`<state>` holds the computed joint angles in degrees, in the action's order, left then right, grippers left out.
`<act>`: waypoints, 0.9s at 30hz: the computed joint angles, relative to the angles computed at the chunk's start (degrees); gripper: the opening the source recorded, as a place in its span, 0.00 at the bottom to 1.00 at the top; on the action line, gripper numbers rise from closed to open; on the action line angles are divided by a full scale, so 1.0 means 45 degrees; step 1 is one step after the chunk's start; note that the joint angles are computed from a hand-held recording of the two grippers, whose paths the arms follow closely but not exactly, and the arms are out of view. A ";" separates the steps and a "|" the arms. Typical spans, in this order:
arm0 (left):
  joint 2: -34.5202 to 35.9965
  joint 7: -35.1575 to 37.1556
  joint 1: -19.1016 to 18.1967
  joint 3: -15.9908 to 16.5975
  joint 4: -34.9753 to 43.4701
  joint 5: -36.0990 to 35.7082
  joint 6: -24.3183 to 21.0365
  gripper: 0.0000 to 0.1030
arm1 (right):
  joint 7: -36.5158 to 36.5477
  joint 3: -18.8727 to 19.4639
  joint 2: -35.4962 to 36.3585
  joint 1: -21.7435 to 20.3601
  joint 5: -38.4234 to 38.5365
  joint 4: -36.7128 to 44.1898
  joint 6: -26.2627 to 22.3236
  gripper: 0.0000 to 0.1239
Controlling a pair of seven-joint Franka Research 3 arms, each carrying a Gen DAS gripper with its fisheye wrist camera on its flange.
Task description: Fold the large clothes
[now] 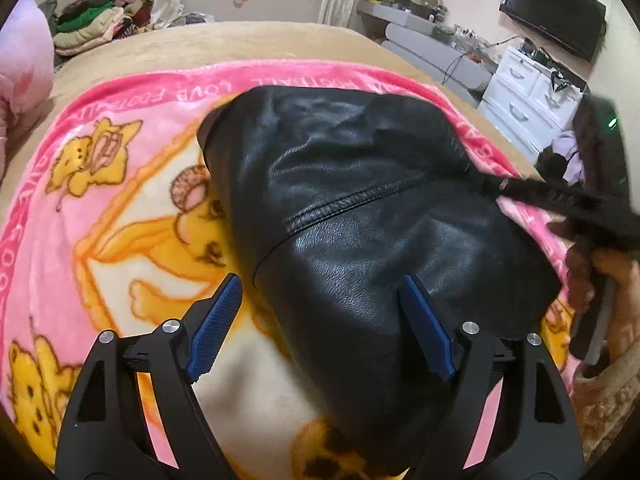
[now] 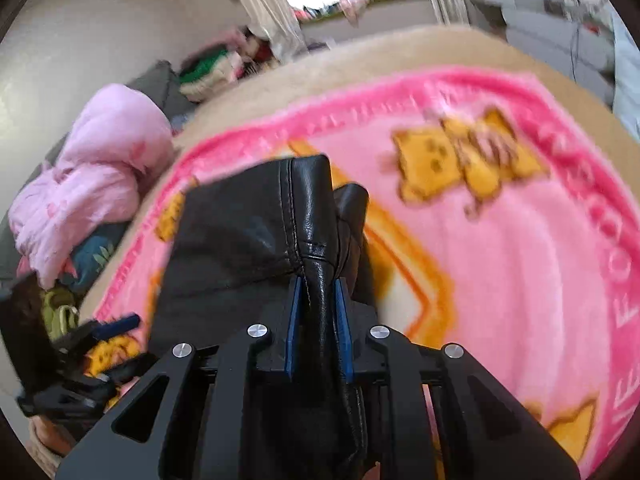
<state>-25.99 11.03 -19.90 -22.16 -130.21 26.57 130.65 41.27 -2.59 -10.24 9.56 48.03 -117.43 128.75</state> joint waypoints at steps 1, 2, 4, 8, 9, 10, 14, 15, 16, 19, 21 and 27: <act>0.0013 -0.0048 -0.0007 0.0032 -0.0078 -0.0034 0.0130 0.74 | -0.0043 0.0013 0.0105 -0.0006 -0.0033 -0.0139 0.0102 0.14; 0.0042 -0.0123 -0.0004 0.0053 -0.0150 -0.0062 0.0278 0.74 | -0.0200 -0.0020 0.0246 -0.0015 0.0084 -0.0214 0.0171 0.14; 0.0064 -0.0149 0.0006 0.0078 -0.0208 -0.0086 0.0382 0.75 | -0.0291 -0.0019 0.0397 -0.0036 0.0352 -0.0347 0.0301 0.15; 0.0123 -0.0187 0.0023 0.0053 -0.0155 -0.0074 0.0322 0.77 | -0.0126 0.0010 0.0518 -0.0102 0.0564 -0.0350 0.0263 0.22; 0.0136 -0.0213 0.0025 0.0052 -0.0143 -0.0080 0.0322 0.77 | 0.0028 0.0025 0.0519 -0.0131 0.0554 -0.0340 0.0284 0.25; 0.0151 -0.0235 0.0027 0.0039 -0.0123 -0.0069 0.0311 0.77 | 0.0064 0.0022 0.0500 -0.0155 0.0566 -0.0355 0.0295 0.29; 0.0112 -0.0314 0.0023 0.0034 -0.0133 -0.0047 0.0255 0.77 | 0.0114 -0.0134 0.0086 -0.0271 0.0728 -0.0577 0.0110 0.50; 0.0075 -0.0345 0.0017 0.0050 -0.0168 -0.0065 0.0278 0.77 | -0.0027 -0.0253 -0.0064 -0.0302 0.0975 -0.0649 -0.0095 0.53; 0.0023 -0.0387 0.0015 0.0057 -0.0215 -0.0078 0.0296 0.77 | -0.0135 -0.0333 -0.0187 -0.0335 0.1104 -0.0709 -0.0257 0.59; -0.0099 -0.0495 0.0010 0.0079 -0.0311 -0.0146 0.0370 0.78 | -0.0649 -0.0602 -0.0865 -0.0456 0.1438 -0.1129 -0.0704 0.63; -0.0173 -0.0558 -0.0001 0.0087 -0.0373 -0.0212 0.0422 0.79 | -0.0889 -0.0793 -0.1230 -0.0534 0.1561 -0.1342 -0.1021 0.64; -0.0461 -0.0840 -0.0068 0.0153 -0.0754 -0.0538 0.0920 0.81 | -0.1292 -0.1353 -0.1846 -0.0877 0.1660 -0.1546 -0.2598 0.71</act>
<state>-28.06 7.25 -20.20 -21.47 -133.60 24.15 134.79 35.45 -8.68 -18.55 5.61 55.50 -124.39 117.06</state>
